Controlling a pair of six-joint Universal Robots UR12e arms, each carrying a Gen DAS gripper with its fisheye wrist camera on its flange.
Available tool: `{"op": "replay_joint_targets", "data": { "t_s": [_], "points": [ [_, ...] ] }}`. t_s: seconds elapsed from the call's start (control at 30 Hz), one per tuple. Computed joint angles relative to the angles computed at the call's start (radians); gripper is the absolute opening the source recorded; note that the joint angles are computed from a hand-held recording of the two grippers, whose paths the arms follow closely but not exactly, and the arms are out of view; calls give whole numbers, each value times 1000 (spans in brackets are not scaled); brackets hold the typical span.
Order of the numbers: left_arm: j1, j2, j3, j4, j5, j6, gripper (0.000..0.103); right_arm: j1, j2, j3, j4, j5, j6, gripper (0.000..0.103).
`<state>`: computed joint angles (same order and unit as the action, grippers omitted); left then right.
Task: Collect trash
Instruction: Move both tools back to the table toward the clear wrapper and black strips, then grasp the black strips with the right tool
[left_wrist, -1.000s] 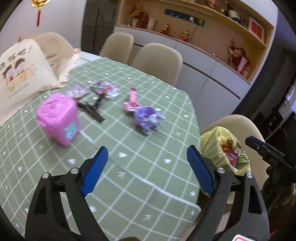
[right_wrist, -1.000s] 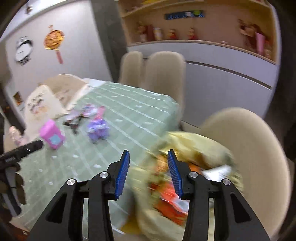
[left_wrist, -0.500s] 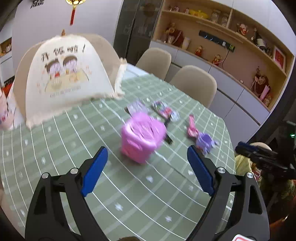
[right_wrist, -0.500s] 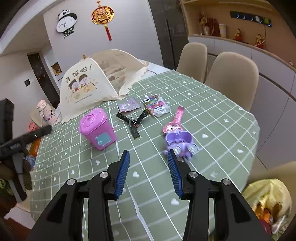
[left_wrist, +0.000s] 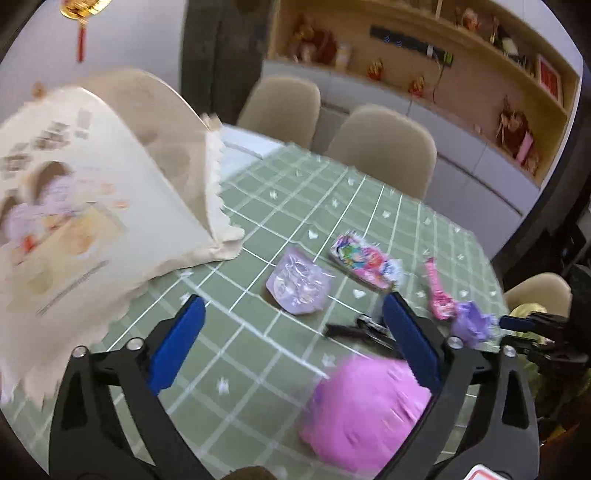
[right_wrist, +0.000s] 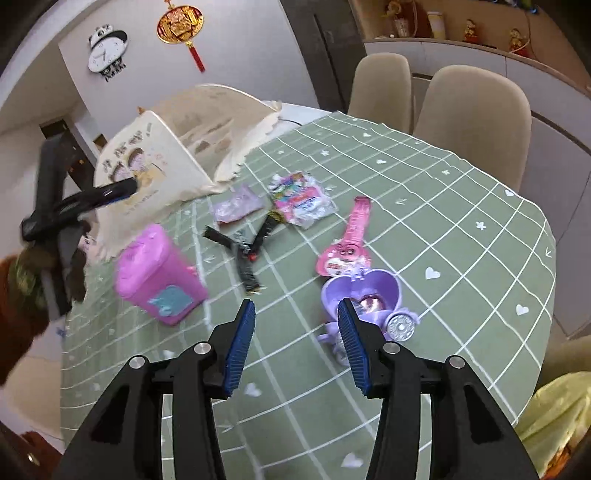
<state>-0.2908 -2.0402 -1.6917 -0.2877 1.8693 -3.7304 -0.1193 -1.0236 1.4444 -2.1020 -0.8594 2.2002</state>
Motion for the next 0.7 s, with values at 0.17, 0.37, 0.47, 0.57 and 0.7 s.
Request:
{"op": "replay_joint_targets", "data": {
  "t_s": [0.17,0.37,0.47,0.57,0.7],
  "points": [
    [68,-66,61,-110,-159,43,61,16,8,13,-75,-32,47,42],
    [93,-109,84,-136,-241,68,48,29,-10,72,-274,-10,73,42],
    [91,-119,90,-119,-223,56,34,41,0,63,-292,-21,82,42],
    [82,-127,110,-145,-169,35,8,59,8,64,-323,-47,70,42],
    [81,-109,76,-84,-172,-8,1,88,21,39,-242,-49,-14,42]
  ]
}}
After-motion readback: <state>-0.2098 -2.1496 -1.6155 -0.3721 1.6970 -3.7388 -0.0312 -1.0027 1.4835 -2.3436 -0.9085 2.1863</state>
